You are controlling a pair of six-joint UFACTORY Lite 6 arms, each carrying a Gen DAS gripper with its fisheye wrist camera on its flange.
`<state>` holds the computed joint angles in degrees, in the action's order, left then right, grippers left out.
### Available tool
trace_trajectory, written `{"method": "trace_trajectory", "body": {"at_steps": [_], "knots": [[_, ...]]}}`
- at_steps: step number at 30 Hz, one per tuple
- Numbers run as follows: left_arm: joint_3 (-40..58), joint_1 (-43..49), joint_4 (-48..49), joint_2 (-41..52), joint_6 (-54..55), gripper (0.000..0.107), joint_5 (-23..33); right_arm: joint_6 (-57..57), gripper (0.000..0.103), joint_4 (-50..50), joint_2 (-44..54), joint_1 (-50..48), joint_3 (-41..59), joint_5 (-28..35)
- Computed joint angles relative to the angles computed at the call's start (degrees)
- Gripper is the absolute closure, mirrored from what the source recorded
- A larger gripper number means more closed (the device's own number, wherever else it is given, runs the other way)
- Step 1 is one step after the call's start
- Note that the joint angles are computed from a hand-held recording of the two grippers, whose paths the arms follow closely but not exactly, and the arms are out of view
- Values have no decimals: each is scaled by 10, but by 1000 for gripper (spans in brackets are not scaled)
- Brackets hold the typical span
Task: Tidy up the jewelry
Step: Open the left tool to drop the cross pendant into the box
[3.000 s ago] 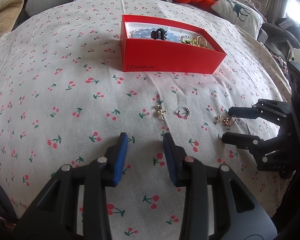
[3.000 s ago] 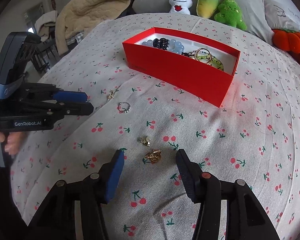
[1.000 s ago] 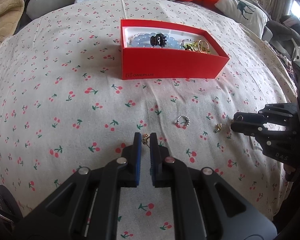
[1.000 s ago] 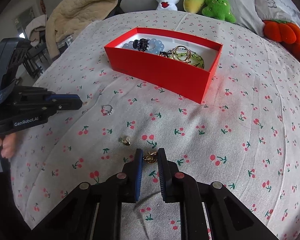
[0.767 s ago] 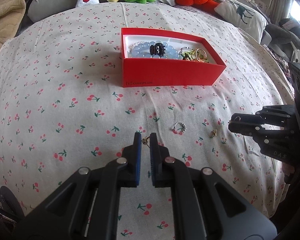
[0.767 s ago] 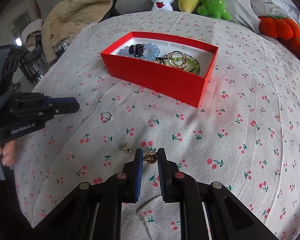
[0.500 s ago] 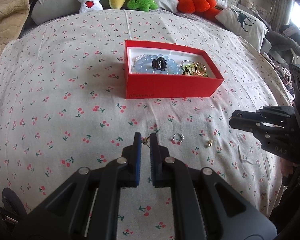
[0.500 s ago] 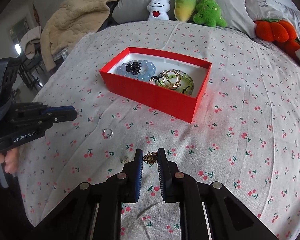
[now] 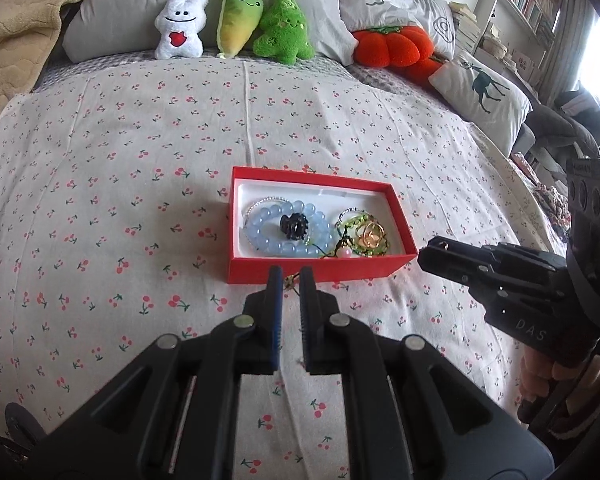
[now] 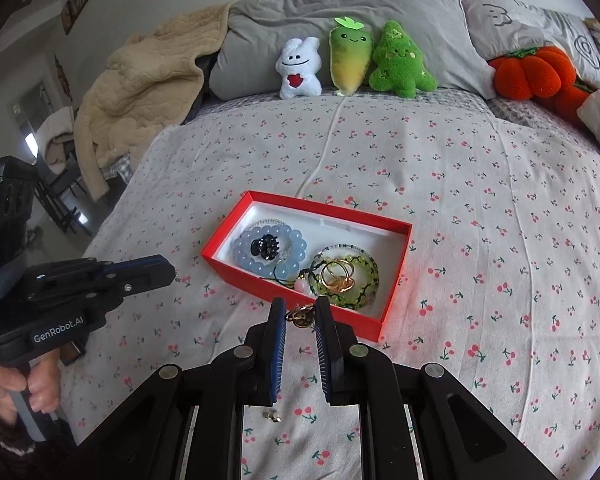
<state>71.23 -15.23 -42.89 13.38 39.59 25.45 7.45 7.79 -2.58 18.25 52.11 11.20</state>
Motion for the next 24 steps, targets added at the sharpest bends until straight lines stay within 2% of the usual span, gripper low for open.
{"method": "trace_trajectory", "body": {"at_steps": [8,15,18,24], "knots": [[107,-2,-11,115,-47,98,7,-98,88,123,57,-38,49,-1],[173,-2,0,183,-83,98,24,-268,88,294,86,-74,61,5],[176,-2,-1,189,-87,97,21,-336,88,360,94,-85,63,11],[150,-7,27,157,-96,87,7,-359,88,376,112,-90,75,19]]}}
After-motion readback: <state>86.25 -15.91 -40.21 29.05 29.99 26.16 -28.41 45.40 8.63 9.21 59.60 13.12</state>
